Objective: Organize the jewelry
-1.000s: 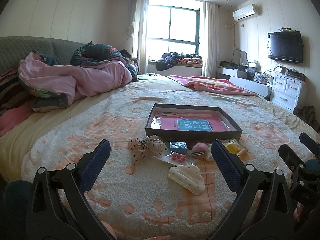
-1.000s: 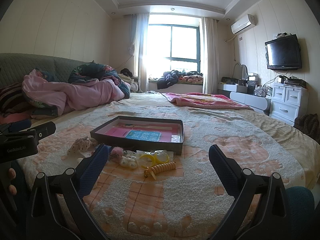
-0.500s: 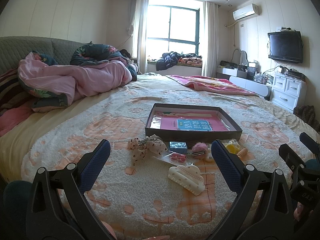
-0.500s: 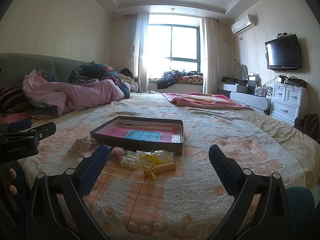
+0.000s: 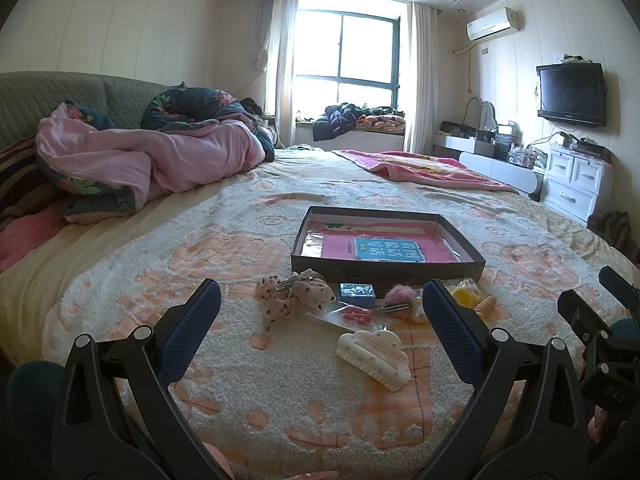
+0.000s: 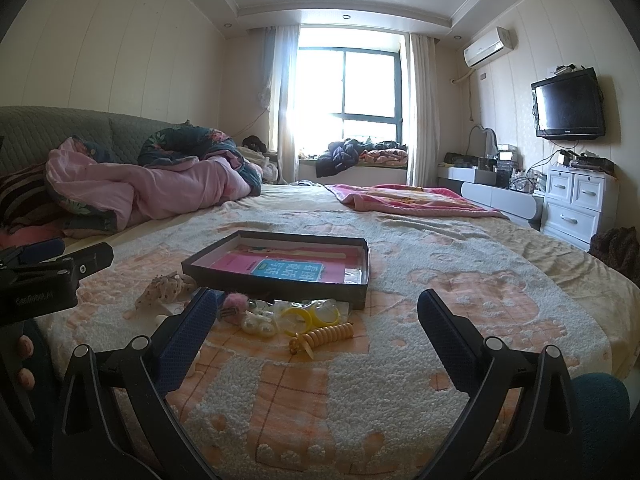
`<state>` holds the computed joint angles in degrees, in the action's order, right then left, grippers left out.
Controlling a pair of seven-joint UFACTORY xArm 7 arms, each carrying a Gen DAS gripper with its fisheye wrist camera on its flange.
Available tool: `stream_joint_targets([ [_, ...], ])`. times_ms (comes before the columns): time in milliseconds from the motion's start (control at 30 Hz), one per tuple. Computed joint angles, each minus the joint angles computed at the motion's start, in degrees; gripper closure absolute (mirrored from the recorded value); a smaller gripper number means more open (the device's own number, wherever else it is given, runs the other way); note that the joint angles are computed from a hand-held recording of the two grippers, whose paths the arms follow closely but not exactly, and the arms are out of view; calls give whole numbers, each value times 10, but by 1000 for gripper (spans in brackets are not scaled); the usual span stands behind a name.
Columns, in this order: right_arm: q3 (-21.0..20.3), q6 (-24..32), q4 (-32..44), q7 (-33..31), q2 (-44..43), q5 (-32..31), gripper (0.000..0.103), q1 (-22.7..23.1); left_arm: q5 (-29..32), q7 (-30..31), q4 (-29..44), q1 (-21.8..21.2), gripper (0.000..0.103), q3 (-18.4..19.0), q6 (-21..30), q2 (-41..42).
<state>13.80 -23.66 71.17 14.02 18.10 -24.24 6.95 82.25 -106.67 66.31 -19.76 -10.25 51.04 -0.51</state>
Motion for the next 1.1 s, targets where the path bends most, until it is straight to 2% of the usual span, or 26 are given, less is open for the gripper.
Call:
stream_joint_targets([
  [133,2,2,2,2,2,-1,6,1,-5,1,-4,1,10,1,-1,-5],
  [267,25,23,9,15,3,-25,6,-13,-9,2,-7,5,10,1,1,-10],
  [333,59,32,21,36,12,-64,6,-49,-9,-1,-12,7,10,0,3,-14],
  [433,95,53,35,50,23,-94,6,-78,-13,-6,-20,14,10,1,1,-22],
  [500,138,71,47,56,34,-119,6,-114,-18,-7,-25,20,10,2,-4,-25],
  [633,212,109,72,30,62,-128,6,-161,-33,-6,-33,31,10,4,-13,-31],
  [733,247,135,91,-2,83,-122,6,-176,-47,-5,-38,39,10,6,-23,-33],
  [767,258,143,98,-14,90,-119,6,-180,-51,-4,-39,42,10,7,-25,-33],
  [967,263,197,149,-74,123,-85,6,-155,-71,-6,-42,60,10,17,-47,-33],
  [1100,268,261,201,-114,156,-54,6,-138,-98,8,-43,74,10,25,-75,-28],
])
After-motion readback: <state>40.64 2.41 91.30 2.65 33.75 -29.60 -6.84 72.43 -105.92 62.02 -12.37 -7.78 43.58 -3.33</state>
